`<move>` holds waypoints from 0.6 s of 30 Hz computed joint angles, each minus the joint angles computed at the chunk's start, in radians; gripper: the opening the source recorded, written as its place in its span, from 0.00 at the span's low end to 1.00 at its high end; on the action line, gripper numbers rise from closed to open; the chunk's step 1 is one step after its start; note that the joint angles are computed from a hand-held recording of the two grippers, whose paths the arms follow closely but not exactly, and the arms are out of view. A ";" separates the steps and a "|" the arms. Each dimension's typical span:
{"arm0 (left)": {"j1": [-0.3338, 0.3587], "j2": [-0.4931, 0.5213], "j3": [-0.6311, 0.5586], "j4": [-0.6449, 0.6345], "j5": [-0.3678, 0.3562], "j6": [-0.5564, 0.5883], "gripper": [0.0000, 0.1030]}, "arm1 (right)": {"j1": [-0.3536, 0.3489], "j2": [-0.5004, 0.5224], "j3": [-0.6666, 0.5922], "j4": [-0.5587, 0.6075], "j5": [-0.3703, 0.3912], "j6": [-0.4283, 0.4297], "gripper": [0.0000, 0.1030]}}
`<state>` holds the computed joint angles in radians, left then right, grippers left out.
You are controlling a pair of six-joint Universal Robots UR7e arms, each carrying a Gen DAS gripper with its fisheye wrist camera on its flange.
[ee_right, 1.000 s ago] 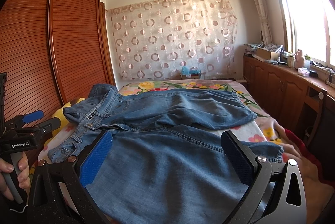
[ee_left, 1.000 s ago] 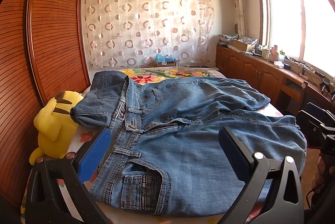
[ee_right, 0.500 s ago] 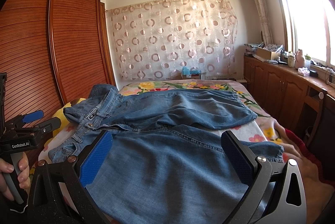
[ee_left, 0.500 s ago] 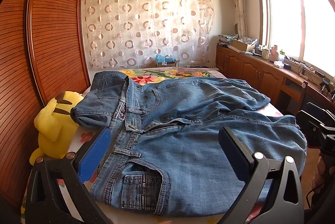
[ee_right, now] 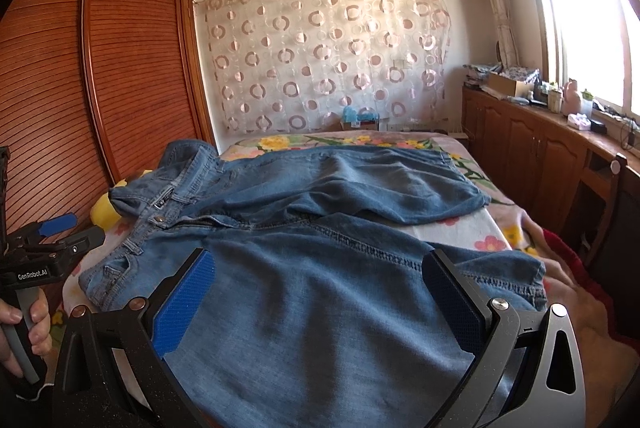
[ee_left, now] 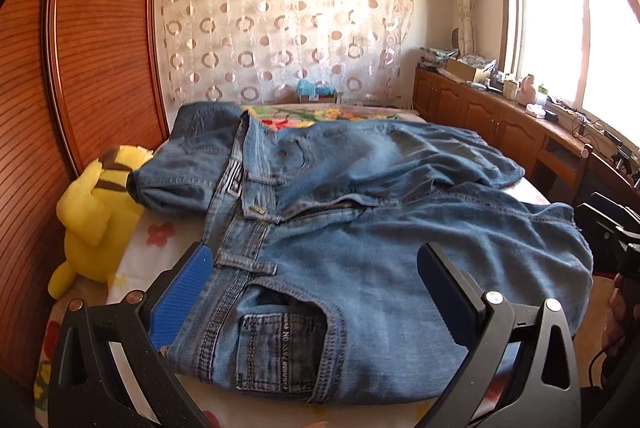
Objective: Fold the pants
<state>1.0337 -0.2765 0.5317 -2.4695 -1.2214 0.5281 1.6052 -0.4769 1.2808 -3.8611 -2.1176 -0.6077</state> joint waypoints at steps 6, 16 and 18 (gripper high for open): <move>0.016 0.034 -0.060 0.047 0.018 -0.010 1.00 | 0.004 -0.007 0.001 0.025 -0.026 0.006 1.00; 0.047 0.139 -0.260 0.163 0.080 -0.024 0.99 | 0.005 -0.005 -0.010 0.065 -0.060 -0.006 1.00; 0.054 0.153 -0.289 0.179 0.092 -0.020 0.99 | 0.003 -0.007 -0.011 0.080 -0.068 -0.006 1.00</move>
<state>1.0876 -0.1231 0.2430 -2.2905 -1.1296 0.5080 1.6086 -0.4841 1.2700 -3.7809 -2.1858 -0.6140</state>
